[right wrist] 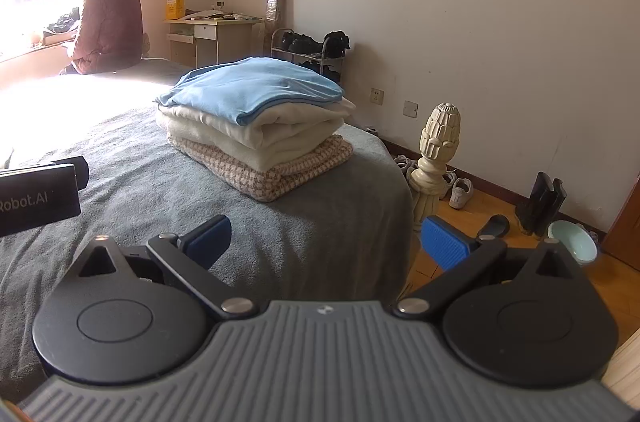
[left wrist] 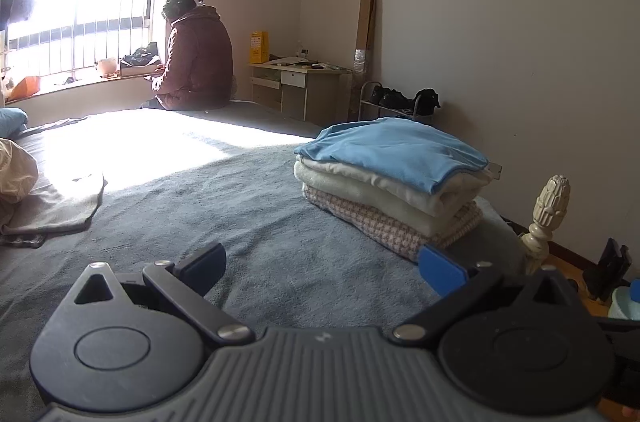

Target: Fold clothes

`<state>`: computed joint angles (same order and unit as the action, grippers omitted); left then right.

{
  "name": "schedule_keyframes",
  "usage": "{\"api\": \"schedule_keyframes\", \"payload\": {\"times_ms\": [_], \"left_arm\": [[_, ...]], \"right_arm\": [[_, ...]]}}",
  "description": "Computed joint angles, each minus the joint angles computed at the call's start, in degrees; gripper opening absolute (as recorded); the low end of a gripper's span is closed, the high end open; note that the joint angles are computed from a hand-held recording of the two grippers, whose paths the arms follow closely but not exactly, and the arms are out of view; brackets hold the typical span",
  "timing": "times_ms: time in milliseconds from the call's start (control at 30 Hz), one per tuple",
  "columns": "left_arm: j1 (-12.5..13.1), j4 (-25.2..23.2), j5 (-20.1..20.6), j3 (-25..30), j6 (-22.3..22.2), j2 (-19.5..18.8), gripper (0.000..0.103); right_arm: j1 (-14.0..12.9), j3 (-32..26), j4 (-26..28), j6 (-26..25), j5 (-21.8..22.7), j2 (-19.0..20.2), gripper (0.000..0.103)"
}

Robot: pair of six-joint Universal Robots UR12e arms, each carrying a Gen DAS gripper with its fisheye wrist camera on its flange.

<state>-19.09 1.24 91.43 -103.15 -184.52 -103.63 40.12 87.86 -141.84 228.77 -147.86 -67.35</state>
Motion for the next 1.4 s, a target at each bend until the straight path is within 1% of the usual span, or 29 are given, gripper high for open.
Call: {"api": "schedule_keyframes", "payload": {"times_ms": [233, 500, 933, 1400], "left_arm": [[-0.56, 0.07, -1.0, 0.26, 0.8, -0.19, 0.103], [-0.88, -0.17, -0.77, 0.5, 0.96, -0.3, 0.103], [-0.89, -0.5, -0.35, 0.63, 1.41, -0.39, 0.103], [-0.48, -1.19, -1.0, 0.56, 1.58, -0.23, 0.103]], "right_arm": [[0.04, 0.5, 1.86, 2.02, -0.89, -0.59, 0.102], [-0.18, 0.97, 2.61, 3.32, -0.86, -1.08, 0.102], [-0.29, 0.9, 2.22, 3.1, -0.57, -1.01, 0.102], [-0.37, 0.41, 2.01, 2.49, -0.23, -0.7, 0.102]]}}
